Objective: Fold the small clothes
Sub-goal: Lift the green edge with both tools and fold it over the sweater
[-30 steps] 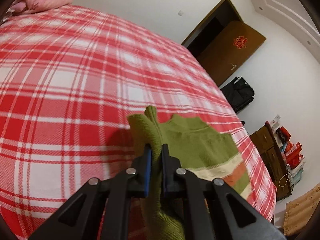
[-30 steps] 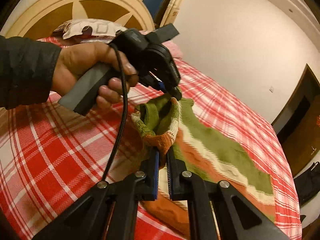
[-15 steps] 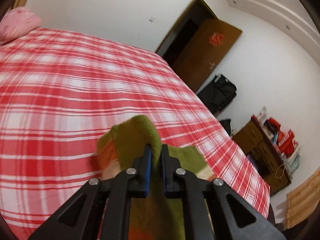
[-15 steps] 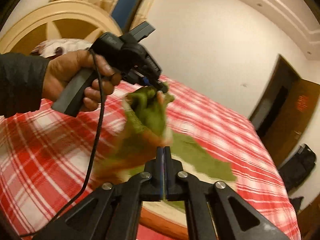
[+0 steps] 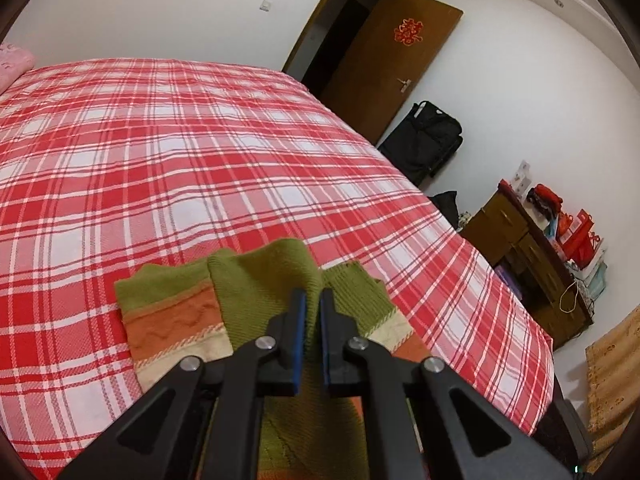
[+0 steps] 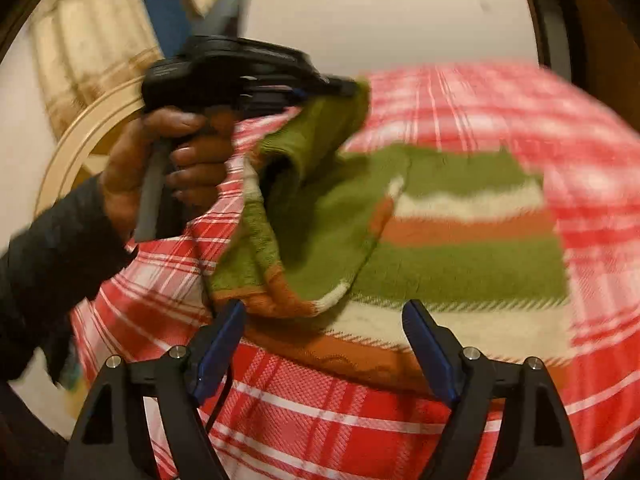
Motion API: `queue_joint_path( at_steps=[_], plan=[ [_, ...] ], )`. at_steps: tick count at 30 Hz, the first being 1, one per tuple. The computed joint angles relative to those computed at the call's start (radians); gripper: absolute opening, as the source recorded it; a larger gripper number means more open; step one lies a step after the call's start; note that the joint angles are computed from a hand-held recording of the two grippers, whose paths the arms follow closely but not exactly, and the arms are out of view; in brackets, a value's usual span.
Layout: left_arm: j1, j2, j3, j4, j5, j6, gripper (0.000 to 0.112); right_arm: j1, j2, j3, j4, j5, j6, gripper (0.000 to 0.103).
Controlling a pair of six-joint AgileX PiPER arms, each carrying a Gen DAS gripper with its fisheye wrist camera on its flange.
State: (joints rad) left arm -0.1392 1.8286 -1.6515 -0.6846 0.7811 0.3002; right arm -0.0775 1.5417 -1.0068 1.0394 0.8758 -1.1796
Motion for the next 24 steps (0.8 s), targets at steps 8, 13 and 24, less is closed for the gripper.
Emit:
queue_joint_path(
  at_steps=[8, 13, 24],
  plan=[
    [-0.057, 0.09, -0.117, 0.136, 0.067, -0.097, 0.007, 0.102, 0.095, -0.082, -0.071, 0.011, 0.143, 0.068],
    [-0.143, 0.153, -0.176, 0.368, 0.113, -0.213, 0.013, 0.069, 0.156, -0.083, -0.01, 0.039, 0.149, 0.046],
    [-0.36, 0.328, -0.427, 0.962, 0.4, -0.491, 0.063, 0.057, 0.155, -0.064, 0.029, 0.05, 0.091, 0.046]
  ],
)
